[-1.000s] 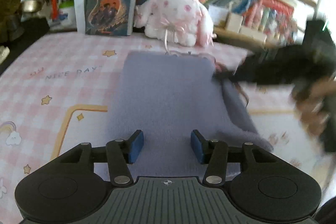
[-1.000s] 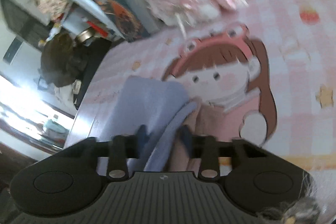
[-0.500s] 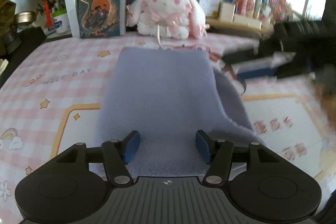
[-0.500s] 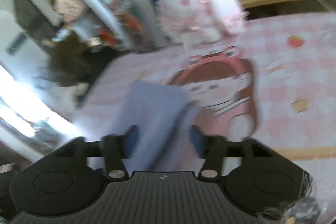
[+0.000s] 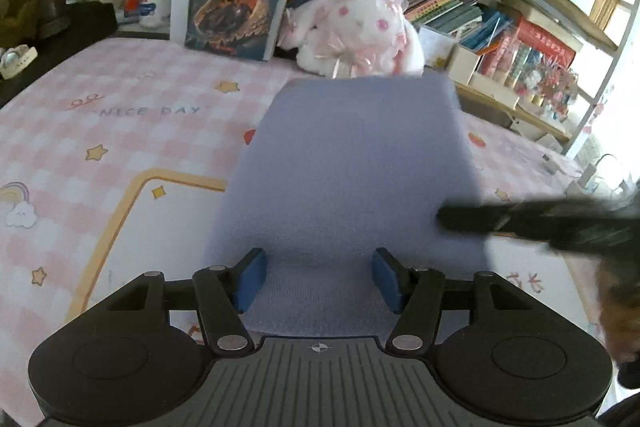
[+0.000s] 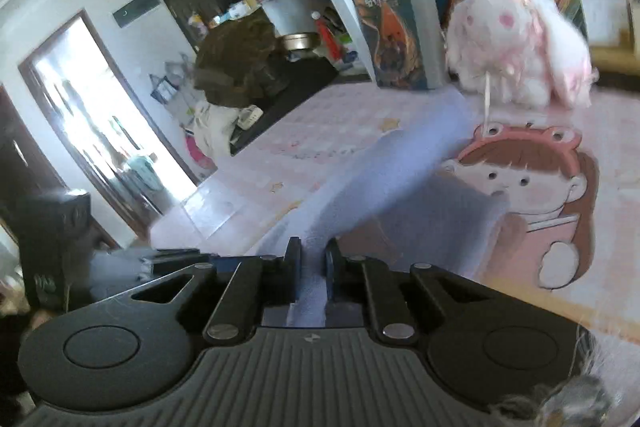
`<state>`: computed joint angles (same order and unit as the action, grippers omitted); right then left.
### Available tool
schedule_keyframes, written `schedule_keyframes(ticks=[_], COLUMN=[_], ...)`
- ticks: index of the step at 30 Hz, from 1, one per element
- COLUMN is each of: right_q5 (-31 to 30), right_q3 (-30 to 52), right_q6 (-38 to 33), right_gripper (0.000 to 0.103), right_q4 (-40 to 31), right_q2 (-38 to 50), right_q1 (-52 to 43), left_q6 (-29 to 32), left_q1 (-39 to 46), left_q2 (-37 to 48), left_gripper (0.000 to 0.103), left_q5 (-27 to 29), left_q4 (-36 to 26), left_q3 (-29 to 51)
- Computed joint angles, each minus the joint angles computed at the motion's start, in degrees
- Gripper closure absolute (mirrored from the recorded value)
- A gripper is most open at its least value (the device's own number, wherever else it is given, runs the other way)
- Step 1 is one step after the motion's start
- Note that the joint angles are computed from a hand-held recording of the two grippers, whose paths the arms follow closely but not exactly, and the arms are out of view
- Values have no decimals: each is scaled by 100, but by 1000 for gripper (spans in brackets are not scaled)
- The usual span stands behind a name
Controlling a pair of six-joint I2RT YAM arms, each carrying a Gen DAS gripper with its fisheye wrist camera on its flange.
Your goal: Fold clothes
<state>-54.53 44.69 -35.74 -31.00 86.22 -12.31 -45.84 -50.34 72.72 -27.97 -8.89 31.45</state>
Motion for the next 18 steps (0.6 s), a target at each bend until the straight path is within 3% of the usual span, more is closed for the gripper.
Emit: schedule_keyframes(ticks=[1, 2, 4, 12, 18], right_q5=[21, 433, 488, 652, 1023], right_q3=[-48, 30, 264, 250, 35], right_q6=[-145, 199, 640, 796, 829], right_gripper=[92, 93, 92, 89, 76], right_q4=[9, 114, 32, -55, -63], right_q2=[-8, 273, 830, 557, -10], right_q1=[-71, 10, -47, 27, 92], left_q6=[78, 138, 249, 368, 434], left_q1=[-3, -27, -53, -78, 32], left_q2=[36, 109, 210, 227, 32], left_gripper=[44, 44, 44, 43, 43], left_q5=[50, 33, 13, -6, 110], left_q4=[19, -69, -229, -374, -72], left_q3=[13, 95, 229, 305, 62])
